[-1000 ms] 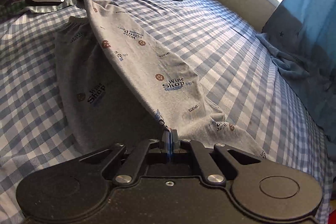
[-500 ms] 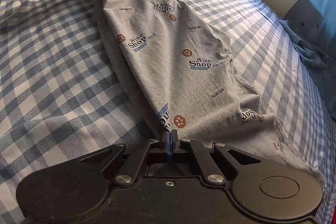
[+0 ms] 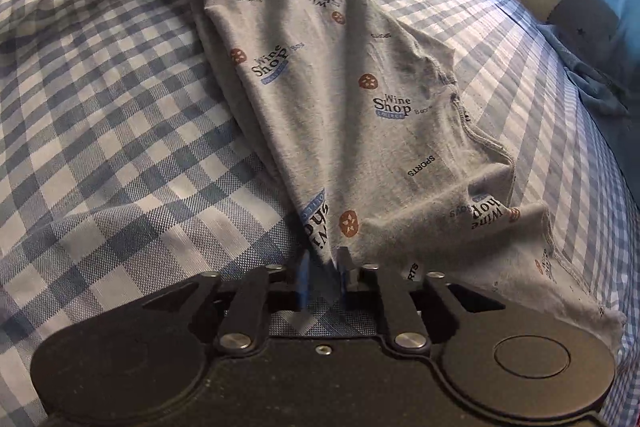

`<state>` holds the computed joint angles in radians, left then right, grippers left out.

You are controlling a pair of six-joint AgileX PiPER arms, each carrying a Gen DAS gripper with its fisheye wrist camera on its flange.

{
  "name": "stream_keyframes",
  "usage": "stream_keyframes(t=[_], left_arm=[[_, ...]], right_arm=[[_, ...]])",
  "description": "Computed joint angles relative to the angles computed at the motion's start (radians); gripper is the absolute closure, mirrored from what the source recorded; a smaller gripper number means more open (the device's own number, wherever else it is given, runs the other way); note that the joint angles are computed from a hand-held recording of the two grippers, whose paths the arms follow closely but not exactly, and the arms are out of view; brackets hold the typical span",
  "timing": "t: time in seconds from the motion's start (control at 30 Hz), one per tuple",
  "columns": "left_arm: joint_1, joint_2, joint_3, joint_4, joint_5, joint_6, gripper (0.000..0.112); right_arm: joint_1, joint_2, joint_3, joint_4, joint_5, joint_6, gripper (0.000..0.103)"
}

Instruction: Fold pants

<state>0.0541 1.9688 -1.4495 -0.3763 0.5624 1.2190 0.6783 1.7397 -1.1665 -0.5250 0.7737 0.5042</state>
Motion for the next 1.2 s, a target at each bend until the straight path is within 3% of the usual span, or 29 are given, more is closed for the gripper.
stream_keyframes(t=[0.03,0.17,0.23,0.37,0.5,0.7,0.9,1.03,1.2], left_arm=[[-0.008,-0.024,0.014,0.009,0.010,-0.070,0.049],[-0.049,-0.097,0.033,0.027,0.101,-0.279,0.027],[-0.081,-0.127,0.047,0.029,0.127,-0.349,0.016],[-0.205,-0.158,0.062,0.058,0.167,-0.474,0.010],[-0.423,-0.132,0.030,0.238,0.203,-0.651,0.010],[-0.718,-0.084,-0.034,0.420,0.154,-0.858,0.010],[-0.938,0.098,-0.274,0.594,0.208,-1.089,0.010],[-1.036,0.245,-0.463,0.744,0.267,-1.225,0.010],[-1.115,0.450,-0.762,0.885,0.485,-1.336,0.013]], right_arm=[[-0.002,-0.016,0.007,-0.004,0.001,0.030,0.060],[-0.017,-0.107,0.060,0.004,0.027,0.150,0.022],[-0.040,-0.179,0.113,0.017,0.040,0.217,0.013],[-0.099,-0.358,0.254,0.064,0.074,0.360,0.001],[-0.245,-0.529,0.381,0.179,0.131,0.368,0.001],[-0.804,-0.733,0.514,0.556,0.132,-0.176,0.001],[-1.338,-0.571,0.411,0.815,0.184,-0.776,0.001],[-1.489,-0.408,0.268,0.904,0.205,-1.023,0.001],[-1.569,-0.239,0.112,0.999,0.224,-1.154,0.001]])
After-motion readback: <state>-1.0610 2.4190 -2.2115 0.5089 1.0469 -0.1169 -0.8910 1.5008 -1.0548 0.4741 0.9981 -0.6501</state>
